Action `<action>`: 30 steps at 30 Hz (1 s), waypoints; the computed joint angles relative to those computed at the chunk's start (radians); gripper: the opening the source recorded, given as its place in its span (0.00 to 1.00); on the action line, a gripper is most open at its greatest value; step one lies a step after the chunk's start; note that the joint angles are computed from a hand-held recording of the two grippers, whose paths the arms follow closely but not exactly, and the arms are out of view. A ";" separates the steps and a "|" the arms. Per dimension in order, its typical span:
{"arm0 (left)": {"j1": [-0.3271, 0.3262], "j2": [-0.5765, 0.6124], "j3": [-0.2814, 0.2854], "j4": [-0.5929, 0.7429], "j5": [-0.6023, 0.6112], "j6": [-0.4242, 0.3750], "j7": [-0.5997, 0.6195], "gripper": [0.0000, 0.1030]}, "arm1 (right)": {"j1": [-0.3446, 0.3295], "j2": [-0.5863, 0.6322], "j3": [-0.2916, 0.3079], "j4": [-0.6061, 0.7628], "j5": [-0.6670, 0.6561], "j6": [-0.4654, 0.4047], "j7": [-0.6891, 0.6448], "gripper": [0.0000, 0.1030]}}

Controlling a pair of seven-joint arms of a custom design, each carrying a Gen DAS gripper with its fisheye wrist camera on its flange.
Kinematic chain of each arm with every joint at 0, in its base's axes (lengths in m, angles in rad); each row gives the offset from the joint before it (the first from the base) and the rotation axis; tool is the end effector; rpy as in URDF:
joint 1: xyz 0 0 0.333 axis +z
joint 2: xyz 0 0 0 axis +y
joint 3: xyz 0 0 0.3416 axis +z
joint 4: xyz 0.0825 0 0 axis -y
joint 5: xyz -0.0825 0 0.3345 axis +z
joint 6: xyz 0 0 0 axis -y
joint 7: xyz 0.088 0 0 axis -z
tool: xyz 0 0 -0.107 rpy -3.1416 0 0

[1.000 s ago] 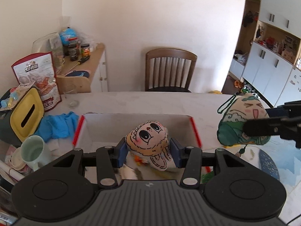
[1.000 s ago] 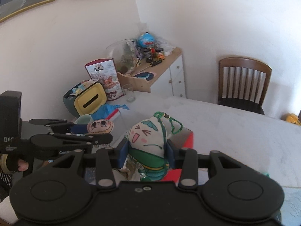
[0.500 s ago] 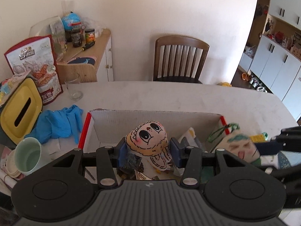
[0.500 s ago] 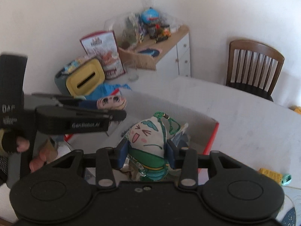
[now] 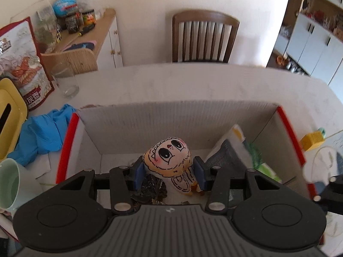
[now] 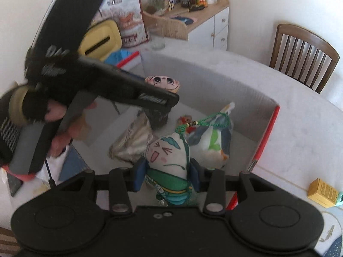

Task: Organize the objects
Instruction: 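Carry the face plush with the left gripper over the box while the right gripper carries the green plush, then lower into the box and open the left gripper while the right gripper releases the green plush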

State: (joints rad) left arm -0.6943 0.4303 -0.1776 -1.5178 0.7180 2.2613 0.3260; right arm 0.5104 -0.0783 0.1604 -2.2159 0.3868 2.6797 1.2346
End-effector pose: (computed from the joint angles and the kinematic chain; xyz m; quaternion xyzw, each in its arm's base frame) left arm 0.4660 -0.4919 0.4962 -0.6803 0.6640 -0.2202 0.2186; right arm 0.4067 0.3105 0.5214 -0.8697 0.3992 -0.0526 0.2855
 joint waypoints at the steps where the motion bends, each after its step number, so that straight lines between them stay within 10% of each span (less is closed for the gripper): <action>1: 0.004 0.010 -0.003 0.011 -0.011 -0.006 0.013 0.46 | -0.002 0.002 0.005 -0.006 -0.030 0.008 0.019 0.40; 23: 0.004 0.134 0.000 0.180 -0.240 -0.124 0.296 0.47 | -0.006 0.031 0.012 -0.003 -0.066 0.010 0.091 0.48; 30: -0.013 0.120 0.011 0.173 -0.223 -0.139 0.259 0.61 | -0.004 0.004 0.010 -0.026 -0.080 0.023 0.116 0.60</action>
